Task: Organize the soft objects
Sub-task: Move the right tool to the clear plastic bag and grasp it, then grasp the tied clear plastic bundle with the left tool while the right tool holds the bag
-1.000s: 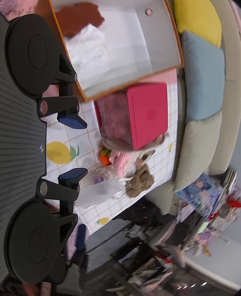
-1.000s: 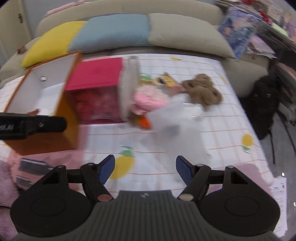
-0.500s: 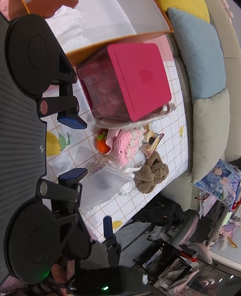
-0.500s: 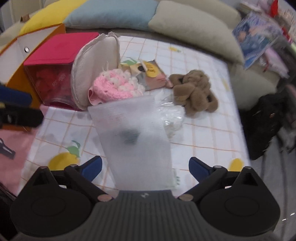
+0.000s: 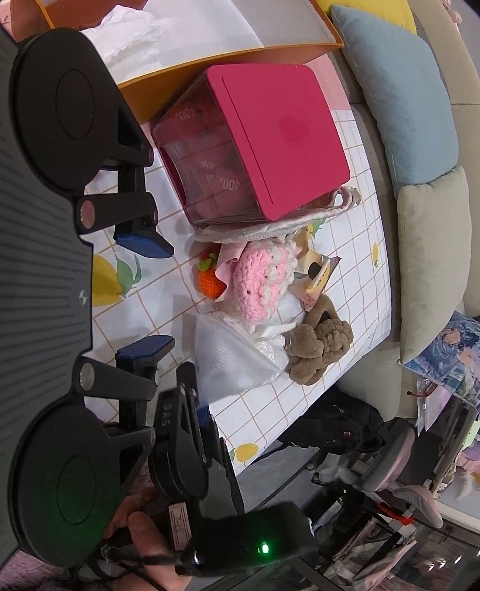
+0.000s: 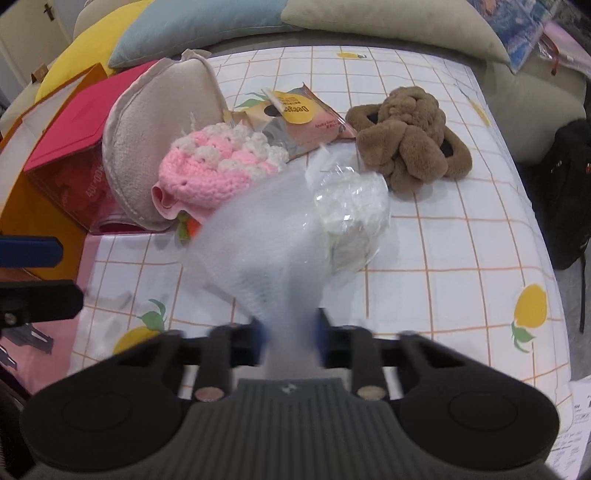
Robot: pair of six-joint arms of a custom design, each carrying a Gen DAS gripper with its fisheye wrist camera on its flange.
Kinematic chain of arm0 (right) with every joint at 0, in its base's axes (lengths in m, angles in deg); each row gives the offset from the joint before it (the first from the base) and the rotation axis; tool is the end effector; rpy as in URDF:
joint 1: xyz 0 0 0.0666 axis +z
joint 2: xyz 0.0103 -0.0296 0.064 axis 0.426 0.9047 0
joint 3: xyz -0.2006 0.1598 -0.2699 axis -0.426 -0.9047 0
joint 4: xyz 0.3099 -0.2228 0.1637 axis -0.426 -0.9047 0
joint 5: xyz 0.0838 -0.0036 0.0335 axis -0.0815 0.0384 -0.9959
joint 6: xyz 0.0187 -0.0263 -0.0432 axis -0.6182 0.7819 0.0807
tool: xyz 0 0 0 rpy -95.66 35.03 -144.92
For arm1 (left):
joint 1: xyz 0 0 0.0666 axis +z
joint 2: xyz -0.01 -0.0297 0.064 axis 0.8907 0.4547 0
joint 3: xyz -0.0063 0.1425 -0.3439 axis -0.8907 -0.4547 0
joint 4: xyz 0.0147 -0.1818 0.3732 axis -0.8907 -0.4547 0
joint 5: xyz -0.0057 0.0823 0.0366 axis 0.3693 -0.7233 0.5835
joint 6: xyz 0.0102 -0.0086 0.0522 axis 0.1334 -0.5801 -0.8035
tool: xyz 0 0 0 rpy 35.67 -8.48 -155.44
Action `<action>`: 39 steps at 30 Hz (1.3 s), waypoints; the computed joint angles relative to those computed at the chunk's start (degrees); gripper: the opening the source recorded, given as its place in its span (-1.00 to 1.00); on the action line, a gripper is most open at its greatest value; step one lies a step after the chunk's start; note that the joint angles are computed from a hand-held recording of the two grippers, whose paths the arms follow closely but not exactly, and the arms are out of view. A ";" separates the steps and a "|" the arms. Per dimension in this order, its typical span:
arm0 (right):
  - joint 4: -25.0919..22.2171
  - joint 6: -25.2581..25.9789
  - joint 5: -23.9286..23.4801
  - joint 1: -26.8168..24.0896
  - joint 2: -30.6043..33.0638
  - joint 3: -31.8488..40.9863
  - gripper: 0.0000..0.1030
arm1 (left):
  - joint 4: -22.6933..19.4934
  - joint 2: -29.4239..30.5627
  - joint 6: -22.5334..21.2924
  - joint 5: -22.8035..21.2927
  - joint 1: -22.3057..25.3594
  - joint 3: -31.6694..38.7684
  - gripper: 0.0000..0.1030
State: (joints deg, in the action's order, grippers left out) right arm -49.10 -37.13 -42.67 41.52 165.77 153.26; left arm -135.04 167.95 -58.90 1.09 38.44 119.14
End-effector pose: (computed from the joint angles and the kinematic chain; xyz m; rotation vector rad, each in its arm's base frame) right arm 0.6133 0.1894 0.4326 -0.8182 2.5881 0.3933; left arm 0.4807 -0.2148 0.5200 -0.1288 2.5804 -0.1805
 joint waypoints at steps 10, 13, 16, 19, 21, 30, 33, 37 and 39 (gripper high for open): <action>9.02 -13.78 -0.79 -4.03 -8.01 -8.91 -0.99 | 2.98 2.62 -8.11 0.65 -0.78 2.73 0.10; 11.25 -20.65 0.34 -5.12 -8.18 -10.25 -1.00 | 3.56 5.62 -12.78 -0.09 -1.57 5.65 0.11; 14.05 -24.51 1.44 -5.39 -8.84 -11.81 -1.00 | 2.38 9.84 -15.57 -0.52 -2.07 10.07 0.13; 14.61 -26.53 1.59 -5.58 -8.85 -12.29 -1.00 | 2.50 12.77 -17.38 -0.42 -2.31 12.87 0.33; 15.07 -27.75 0.88 -5.88 -8.87 -12.57 -1.00 | 1.92 14.54 -17.66 0.12 -2.32 14.68 0.37; 15.88 -32.88 -0.11 -6.93 -8.15 -12.62 -1.00 | -3.63 21.70 -22.76 -4.50 -3.89 21.31 0.39; 15.60 -32.94 -0.48 -7.07 -7.90 -12.42 -1.00 | -4.87 23.07 -23.25 -6.82 -4.30 22.10 0.39; 15.40 -32.40 -0.38 -6.96 -8.00 -12.53 -1.00 | -4.19 23.04 -23.23 -8.06 -4.64 21.55 0.23; 15.20 -32.24 -0.23 -6.90 -7.90 -12.36 -1.00 | -4.11 22.78 -23.07 -8.20 -4.78 21.33 0.06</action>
State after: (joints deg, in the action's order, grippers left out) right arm -33.90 -69.37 -42.89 34.61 157.87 140.90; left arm -139.15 190.73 -81.97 -7.11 33.66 140.47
